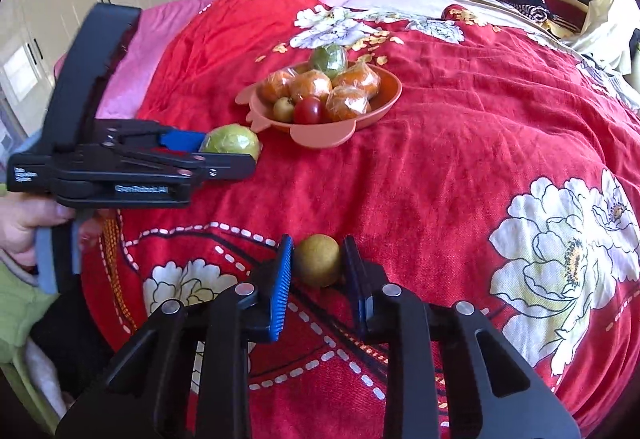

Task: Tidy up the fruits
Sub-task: 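Grasp the large green wrapped fruit with the left gripper while the right grasps the brown fruit, then carry the green wrapped fruit and the brown fruit over the pink plate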

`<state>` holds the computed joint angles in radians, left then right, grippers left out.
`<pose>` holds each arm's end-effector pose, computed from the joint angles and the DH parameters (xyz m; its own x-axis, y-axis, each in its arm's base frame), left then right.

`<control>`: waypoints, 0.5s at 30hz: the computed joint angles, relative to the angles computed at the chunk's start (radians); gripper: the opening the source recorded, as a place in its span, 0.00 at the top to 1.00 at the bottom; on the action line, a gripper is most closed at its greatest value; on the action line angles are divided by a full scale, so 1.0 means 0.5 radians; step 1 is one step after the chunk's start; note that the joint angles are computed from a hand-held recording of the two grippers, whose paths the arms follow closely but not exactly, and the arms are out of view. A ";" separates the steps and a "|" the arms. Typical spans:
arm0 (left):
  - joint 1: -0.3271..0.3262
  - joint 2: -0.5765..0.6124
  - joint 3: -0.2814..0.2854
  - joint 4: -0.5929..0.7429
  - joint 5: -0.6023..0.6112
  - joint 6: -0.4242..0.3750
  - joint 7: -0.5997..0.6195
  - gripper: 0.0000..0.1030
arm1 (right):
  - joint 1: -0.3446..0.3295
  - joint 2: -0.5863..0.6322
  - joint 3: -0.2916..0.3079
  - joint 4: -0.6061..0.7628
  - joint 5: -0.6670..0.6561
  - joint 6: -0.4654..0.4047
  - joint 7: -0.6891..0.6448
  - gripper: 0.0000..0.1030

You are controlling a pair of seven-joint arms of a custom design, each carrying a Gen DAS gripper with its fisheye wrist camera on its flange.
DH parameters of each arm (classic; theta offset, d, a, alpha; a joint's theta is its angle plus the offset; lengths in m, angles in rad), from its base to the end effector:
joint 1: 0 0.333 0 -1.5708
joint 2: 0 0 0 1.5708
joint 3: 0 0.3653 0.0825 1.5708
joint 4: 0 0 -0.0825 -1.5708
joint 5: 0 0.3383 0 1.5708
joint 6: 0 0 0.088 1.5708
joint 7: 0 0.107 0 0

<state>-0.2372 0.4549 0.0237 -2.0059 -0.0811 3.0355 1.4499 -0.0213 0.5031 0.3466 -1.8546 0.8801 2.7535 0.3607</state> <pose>0.6298 -0.1322 0.3719 -0.0505 -0.9931 0.1057 -0.8456 -0.0138 -0.5336 0.6409 0.1485 0.3677 0.6769 -0.7118 -0.1874 -0.6393 -0.4422 -0.6291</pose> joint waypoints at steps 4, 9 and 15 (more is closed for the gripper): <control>0.033 0.021 -0.031 0.007 -0.021 0.018 0.016 0.59 | -0.018 -0.005 0.018 0.014 0.045 -0.020 -0.017 0.76; 0.063 -0.001 -0.066 -0.007 -0.042 0.025 0.054 0.62 | -0.021 -0.016 0.017 0.034 0.116 -0.045 -0.044 0.76; 0.173 -0.071 -0.186 -0.073 -0.168 0.104 0.137 0.62 | 0.003 -0.034 -0.015 0.063 0.202 -0.079 -0.092 0.76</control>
